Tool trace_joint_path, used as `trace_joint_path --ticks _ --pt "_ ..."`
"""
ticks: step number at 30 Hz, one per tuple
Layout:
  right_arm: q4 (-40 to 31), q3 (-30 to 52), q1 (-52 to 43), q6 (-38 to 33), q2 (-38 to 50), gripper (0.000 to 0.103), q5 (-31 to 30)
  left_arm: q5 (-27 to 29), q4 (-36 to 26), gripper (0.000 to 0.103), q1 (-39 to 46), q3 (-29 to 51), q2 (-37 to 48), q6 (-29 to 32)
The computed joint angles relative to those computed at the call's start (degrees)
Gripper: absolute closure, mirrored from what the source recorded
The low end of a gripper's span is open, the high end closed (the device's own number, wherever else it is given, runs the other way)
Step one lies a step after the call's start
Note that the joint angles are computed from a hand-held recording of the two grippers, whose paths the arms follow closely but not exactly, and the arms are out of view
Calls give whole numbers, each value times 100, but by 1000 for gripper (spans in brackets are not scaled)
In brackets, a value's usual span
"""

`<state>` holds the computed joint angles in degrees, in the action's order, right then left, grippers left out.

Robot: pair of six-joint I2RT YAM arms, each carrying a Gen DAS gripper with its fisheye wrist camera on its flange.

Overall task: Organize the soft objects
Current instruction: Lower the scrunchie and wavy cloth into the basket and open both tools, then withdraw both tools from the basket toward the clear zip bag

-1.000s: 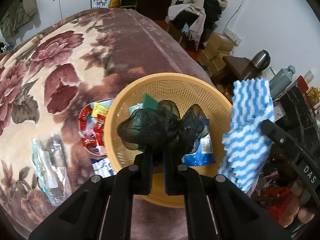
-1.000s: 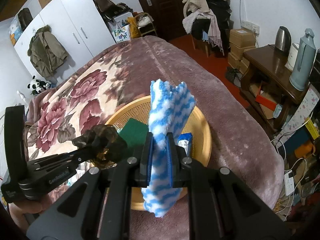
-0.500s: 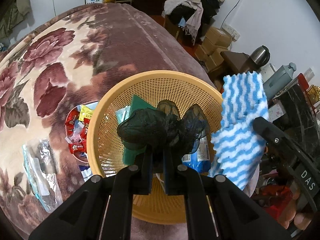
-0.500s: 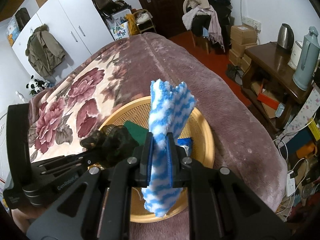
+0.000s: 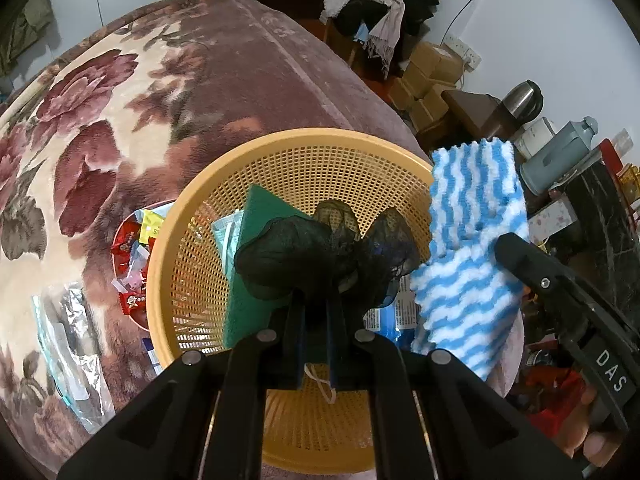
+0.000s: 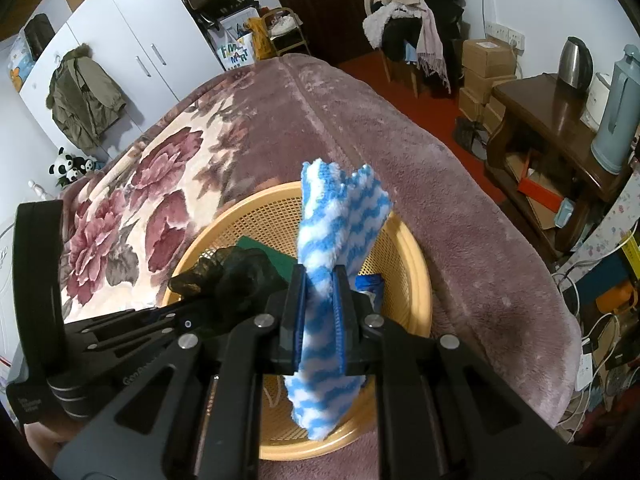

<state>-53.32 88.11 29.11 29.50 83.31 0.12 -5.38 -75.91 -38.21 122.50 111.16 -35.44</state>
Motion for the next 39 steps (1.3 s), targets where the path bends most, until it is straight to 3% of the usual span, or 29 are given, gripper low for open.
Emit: trace_joint_path --ticks 11,14,15,16,17,18,19,20,21,22,27,30,39 --pt "126 -179 -6 -9 -2 90 -56 66 32 97 104 -10 123 44" --pt "135 -242 34 17 47 89 -111 52 44 92 122 -41 138 47" --pt "104 -197 -16 16 105 89 -156 57 57 87 137 -81 125 37" --pt "83 -194 -32 45 131 89 -184 55 54 70 156 -114 112 22" --pt "46 -218 -35 98 144 88 -191 69 66 59 184 -167 85 1" --pt "-20 -141 -73 112 215 82 -206 119 174 39 223 -316 -9 -14" --pt "-70 -110 -95 133 238 64 -189 148 270 24 253 -452 -101 -34" --pt "-99 -126 -103 198 220 51 -131 137 313 19 275 -537 -167 -61" --pt "-35 -238 -88 301 127 27 -75 100 320 12 290 -573 -212 -73" --pt "52 -342 -87 377 34 14 -53 72 305 7 294 -583 -231 -60" --pt "-44 -256 -156 389 64 9 -67 -214 107 1 251 -582 -329 1" --pt "-189 -223 -114 453 82 1 37 -328 100 1 224 -733 -472 -31" --pt "-531 -189 97 530 121 0 171 -628 -75 1 223 -1222 -865 -136"
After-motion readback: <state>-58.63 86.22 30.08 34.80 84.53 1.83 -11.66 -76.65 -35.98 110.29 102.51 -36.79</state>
